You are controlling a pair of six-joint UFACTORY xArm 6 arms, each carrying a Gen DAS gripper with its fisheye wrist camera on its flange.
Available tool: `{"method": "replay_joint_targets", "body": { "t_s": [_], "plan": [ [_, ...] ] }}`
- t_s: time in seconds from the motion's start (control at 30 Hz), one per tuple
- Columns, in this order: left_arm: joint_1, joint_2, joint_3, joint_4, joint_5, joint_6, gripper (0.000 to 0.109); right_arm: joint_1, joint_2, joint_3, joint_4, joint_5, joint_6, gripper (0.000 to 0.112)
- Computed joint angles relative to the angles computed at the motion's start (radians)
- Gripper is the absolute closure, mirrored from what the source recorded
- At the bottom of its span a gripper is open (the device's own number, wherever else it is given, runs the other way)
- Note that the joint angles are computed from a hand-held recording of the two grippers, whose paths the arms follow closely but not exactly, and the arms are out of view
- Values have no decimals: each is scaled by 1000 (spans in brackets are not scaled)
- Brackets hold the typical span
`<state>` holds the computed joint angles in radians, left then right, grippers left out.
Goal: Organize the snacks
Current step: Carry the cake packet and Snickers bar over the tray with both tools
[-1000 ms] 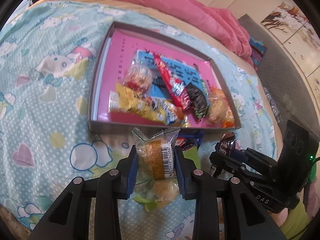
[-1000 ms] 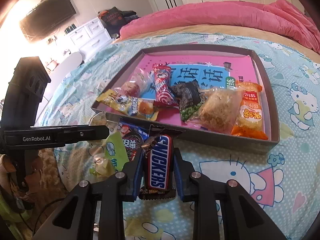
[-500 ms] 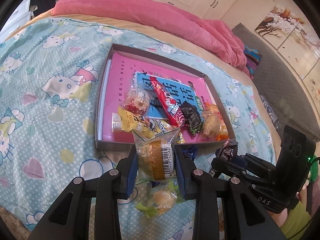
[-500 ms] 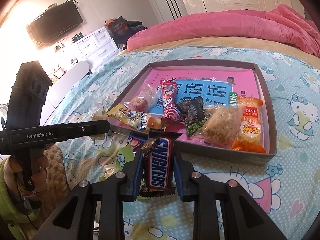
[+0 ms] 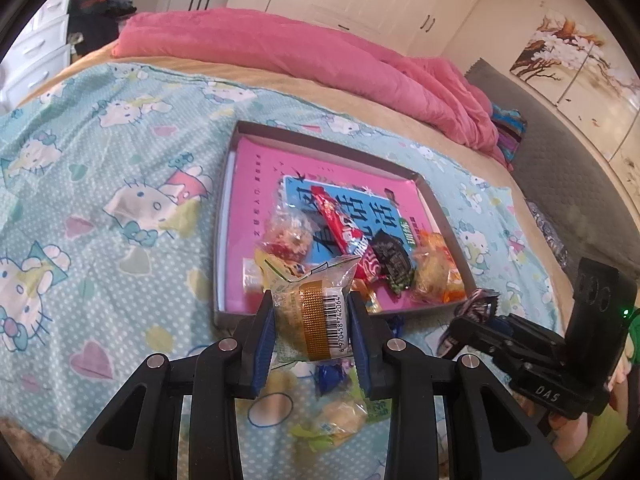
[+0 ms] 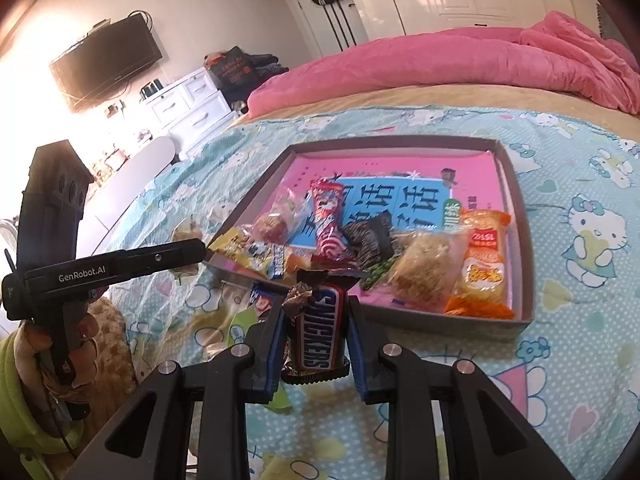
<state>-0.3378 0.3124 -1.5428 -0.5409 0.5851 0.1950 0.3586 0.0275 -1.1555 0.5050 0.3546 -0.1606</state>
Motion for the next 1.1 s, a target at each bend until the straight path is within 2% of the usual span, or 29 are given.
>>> {"method": "replay_joint_targets", "body": {
  "t_s": [0.57,1.1],
  "plan": [
    [-4,50,-54,73,-1,-40,74,-75,-26,18,-52,-70,97,84],
    [-4,116,-129,108,16,-64,74,-118,-21,20,-49,-69,143,84]
  ]
}}
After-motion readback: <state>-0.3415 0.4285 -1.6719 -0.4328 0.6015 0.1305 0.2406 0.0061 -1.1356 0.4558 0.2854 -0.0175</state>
